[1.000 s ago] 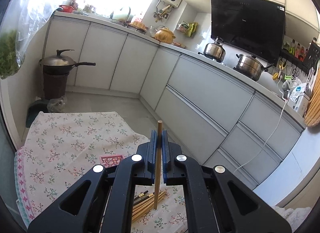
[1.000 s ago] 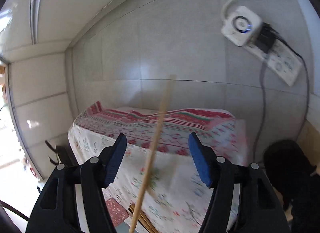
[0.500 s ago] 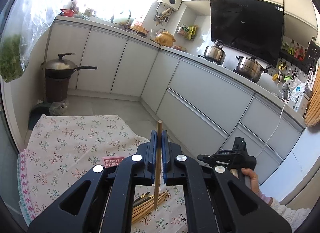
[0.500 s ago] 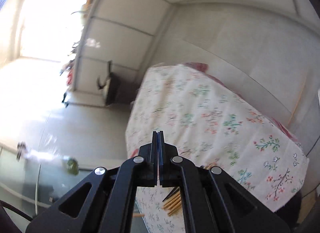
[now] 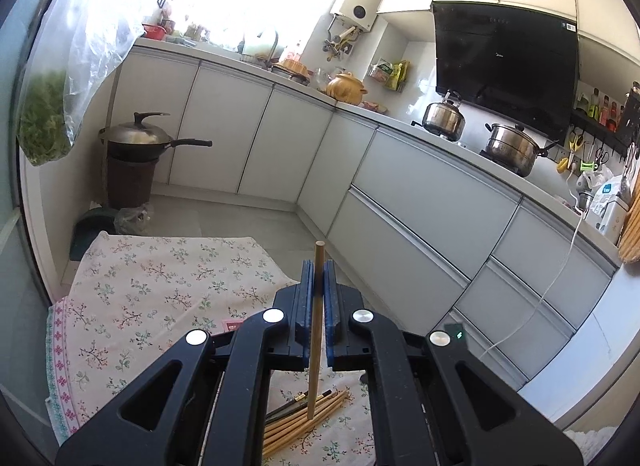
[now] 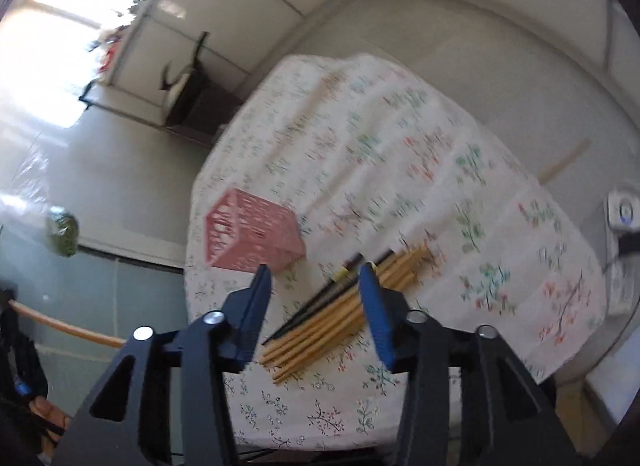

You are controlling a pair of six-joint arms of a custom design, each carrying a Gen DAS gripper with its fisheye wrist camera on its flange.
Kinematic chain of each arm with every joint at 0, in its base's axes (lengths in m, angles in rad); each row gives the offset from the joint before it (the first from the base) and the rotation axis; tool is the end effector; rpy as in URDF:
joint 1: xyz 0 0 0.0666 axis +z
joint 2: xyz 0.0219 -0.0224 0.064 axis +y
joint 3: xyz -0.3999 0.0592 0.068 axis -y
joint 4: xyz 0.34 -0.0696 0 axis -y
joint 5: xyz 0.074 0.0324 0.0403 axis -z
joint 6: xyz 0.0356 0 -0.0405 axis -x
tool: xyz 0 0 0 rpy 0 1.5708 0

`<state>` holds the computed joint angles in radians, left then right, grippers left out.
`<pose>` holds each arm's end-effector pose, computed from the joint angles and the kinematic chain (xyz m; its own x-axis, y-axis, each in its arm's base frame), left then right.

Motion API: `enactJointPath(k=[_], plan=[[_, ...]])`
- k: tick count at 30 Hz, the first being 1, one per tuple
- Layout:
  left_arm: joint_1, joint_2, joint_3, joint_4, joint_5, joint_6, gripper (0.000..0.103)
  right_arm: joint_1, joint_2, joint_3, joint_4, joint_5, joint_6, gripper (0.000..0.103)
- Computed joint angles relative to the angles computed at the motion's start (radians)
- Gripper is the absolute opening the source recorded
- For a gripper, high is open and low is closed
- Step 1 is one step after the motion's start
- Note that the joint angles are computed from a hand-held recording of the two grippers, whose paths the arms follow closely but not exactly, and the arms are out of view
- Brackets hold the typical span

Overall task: Organize utensils
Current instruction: 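Carry both upright chopsticks toward the pink lattice holder with both grippers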

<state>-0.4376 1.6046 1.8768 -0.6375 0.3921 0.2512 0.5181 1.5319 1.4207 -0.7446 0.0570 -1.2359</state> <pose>0.4747 -0.2375 0.5810 -0.4911 -0.0238 -0.8708 0.6120 0.7019 -0.3644 0.4216 0.2375 0.4123 -0.6519 0.7137 -0.2561 0.4677 0.6443 0.6051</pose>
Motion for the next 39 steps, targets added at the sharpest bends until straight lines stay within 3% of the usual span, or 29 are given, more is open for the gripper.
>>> enactJointPath(k=[3,6,8,15,20,22,25,26,30,34,36,38,39], plan=[[0.006,-0.009,-0.009,0.021,0.023,0.008,0.004,-0.021,0.040,-0.063,-0.033,-0.056,-0.133,0.050],[0.008,-0.018,-0.020,0.038,0.035,0.004,0.004,-0.029,0.073,-0.071,-0.044,-0.063,-0.177,0.043],[0.011,-0.022,-0.025,0.041,0.039,0.001,0.004,-0.029,0.102,-0.045,-0.092,-0.061,-0.186,0.034],[0.030,-0.030,-0.036,0.050,0.058,0.015,0.005,-0.022,0.164,0.025,-0.128,-0.049,-0.193,0.034],[0.030,-0.034,-0.040,0.055,0.051,0.010,0.005,0.004,0.227,0.135,-0.265,0.012,-0.146,0.032],[0.033,-0.038,-0.044,0.059,0.052,0.013,0.005,0.010,0.235,0.149,-0.285,0.028,-0.123,0.022],[0.039,-0.044,-0.053,0.068,0.058,0.017,0.005,-0.004,0.169,0.049,-0.180,-0.029,-0.164,0.010],[0.039,-0.045,-0.054,0.069,0.057,0.019,0.005,-0.002,0.148,0.024,-0.165,-0.013,-0.168,0.000],[0.037,-0.045,-0.049,0.066,0.061,0.016,0.005,-0.002,0.086,-0.025,-0.123,0.043,-0.166,0.000],[0.032,-0.042,-0.044,0.058,0.058,0.007,0.005,-0.014,0.088,-0.039,-0.117,-0.027,-0.182,0.005],[0.032,-0.041,-0.042,0.058,0.057,0.008,0.005,-0.009,0.107,-0.038,-0.115,-0.059,-0.194,0.012],[0.032,-0.041,-0.042,0.057,0.056,0.007,0.005,-0.001,0.127,-0.017,-0.126,-0.062,-0.190,0.029],[0.032,-0.041,-0.041,0.055,0.057,0.007,0.005,0.002,0.137,-0.004,-0.134,-0.059,-0.183,0.030]])
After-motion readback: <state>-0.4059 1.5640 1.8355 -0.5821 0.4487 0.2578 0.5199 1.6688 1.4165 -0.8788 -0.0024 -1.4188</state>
